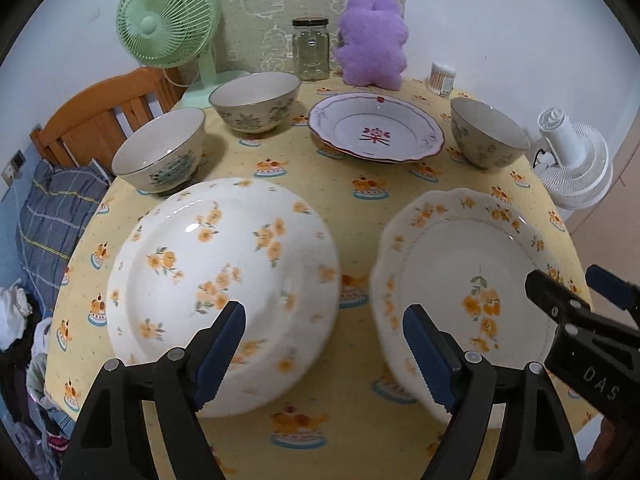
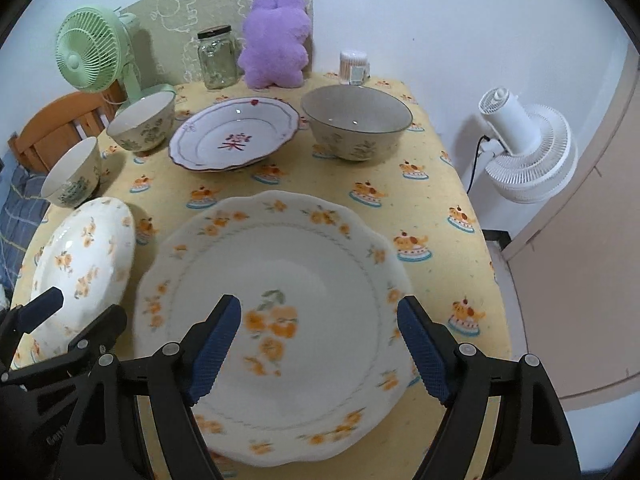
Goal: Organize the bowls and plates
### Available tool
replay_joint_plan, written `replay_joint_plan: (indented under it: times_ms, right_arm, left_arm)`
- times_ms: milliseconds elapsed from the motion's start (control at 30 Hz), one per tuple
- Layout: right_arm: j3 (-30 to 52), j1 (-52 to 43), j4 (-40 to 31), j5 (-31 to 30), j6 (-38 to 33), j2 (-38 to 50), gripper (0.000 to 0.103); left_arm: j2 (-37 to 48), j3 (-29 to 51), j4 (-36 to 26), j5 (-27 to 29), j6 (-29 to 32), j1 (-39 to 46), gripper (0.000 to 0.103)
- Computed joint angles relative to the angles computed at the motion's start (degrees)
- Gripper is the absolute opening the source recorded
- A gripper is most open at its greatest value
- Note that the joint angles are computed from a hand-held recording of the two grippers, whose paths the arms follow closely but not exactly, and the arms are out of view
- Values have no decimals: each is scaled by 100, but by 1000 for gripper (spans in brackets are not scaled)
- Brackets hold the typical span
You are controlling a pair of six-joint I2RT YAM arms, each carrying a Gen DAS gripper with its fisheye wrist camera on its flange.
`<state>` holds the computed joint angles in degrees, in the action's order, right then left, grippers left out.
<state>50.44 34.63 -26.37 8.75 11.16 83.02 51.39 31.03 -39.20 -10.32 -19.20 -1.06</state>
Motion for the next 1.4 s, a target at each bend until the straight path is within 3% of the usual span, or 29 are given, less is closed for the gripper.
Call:
replay_joint_plan:
  times_ms: [333, 500, 767, 1033, 1133, 1400]
  right_arm:
    - [631, 1656, -618, 1020, 1521, 372, 83]
    - [1090, 2216, -831, 1292, 2135, 844, 83]
    - [2007, 2744, -1276, 1358, 2829, 1731, 83]
    - [2718, 2729, -1426, 1152, 2700, 2452, 82]
    - [2895, 2573, -1323, 893, 2550, 2713, 74]
    - [3473, 2296, -1381, 465, 2248, 3407, 67]
  left_arm:
    - [-564, -82, -189, 1712, 2821, 2953, 85]
    - [-43, 61, -60, 2549, 4135, 4393, 85]
    - [996, 369, 196, 3066, 5427, 5466, 85]
    - [1871, 614, 741, 2781, 5592, 5432, 85]
    - [2185, 659, 974, 2598, 5452, 5295, 85]
    - [2816, 808, 1312, 2289, 5107, 5010, 78]
